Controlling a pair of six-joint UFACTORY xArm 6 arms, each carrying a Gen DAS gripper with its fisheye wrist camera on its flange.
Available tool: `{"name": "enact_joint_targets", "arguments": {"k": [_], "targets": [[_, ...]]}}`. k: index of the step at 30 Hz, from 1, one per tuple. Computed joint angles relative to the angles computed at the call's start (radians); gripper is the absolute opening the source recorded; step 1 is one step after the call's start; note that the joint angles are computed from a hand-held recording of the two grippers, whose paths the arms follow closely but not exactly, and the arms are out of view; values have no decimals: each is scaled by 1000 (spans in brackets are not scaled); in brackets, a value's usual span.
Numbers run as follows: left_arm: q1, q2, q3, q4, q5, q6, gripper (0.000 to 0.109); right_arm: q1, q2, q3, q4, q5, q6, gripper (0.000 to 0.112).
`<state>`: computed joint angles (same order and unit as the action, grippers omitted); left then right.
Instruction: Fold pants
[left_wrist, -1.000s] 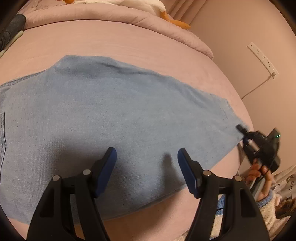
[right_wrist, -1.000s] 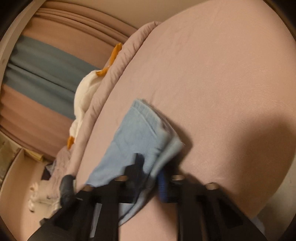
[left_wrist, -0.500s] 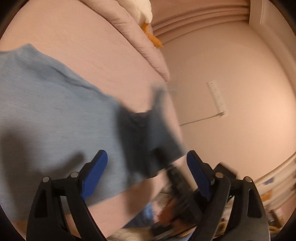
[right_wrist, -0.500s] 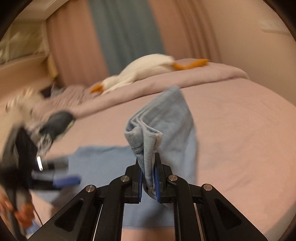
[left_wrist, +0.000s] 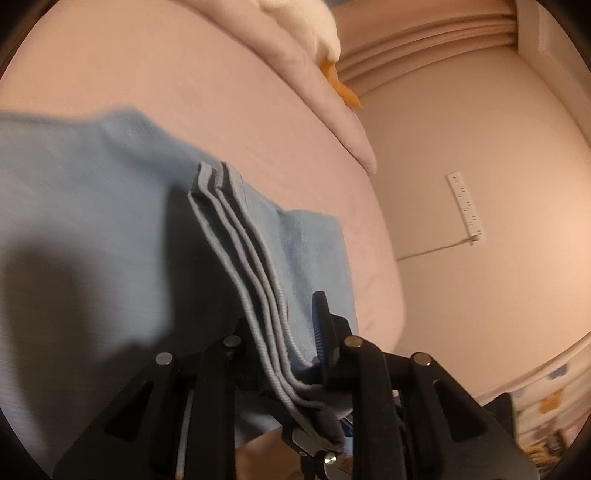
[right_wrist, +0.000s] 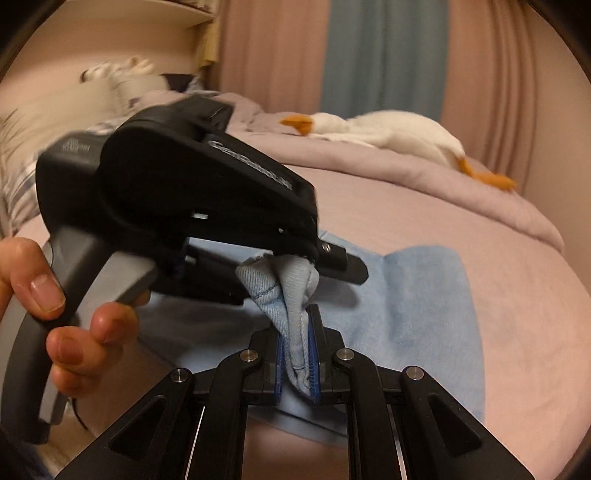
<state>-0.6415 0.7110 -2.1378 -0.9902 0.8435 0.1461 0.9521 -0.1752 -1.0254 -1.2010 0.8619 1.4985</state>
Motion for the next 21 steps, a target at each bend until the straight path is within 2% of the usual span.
{"name": "enact_joint_targets", "arguments": {"k": [3,6,7,8,9,12,14,16,18,20,21], "targets": [[15,-34,55,67,-48,6,20,-10,54,-56,-9,-52,-38,12],[22,-44,97,184,-82,-40,17,-16,132,-135,5,-73,-102,12],[24,-31,85,221,-66,-55,22,-22,155,-154,27,-89,-127,12],[29,0,45,277,-7,-75,28,-27,165,-158,44,-99,-138,12],[32,18,25,292,9,-81,26,-34,181,-167,68,-109,-151,12],[31,18,25,294,-12,-73,32,-58,206,-171,194,-126,-244,19],[22,-35,99,403,-100,-120,48,-71,172,-138,211,-167,-246,30],[23,-96,185,498,-186,-172,59,-106,121,-88,274,-260,-270,38],[26,-145,255,509,-249,-172,59,-153,37,0,343,-397,-266,39],[16,-155,259,474,-256,-134,59,-180,-30,62,346,-462,-223,39],[6,-152,247,459,-248,-111,59,-194,-69,89,331,-461,-189,39]]}}
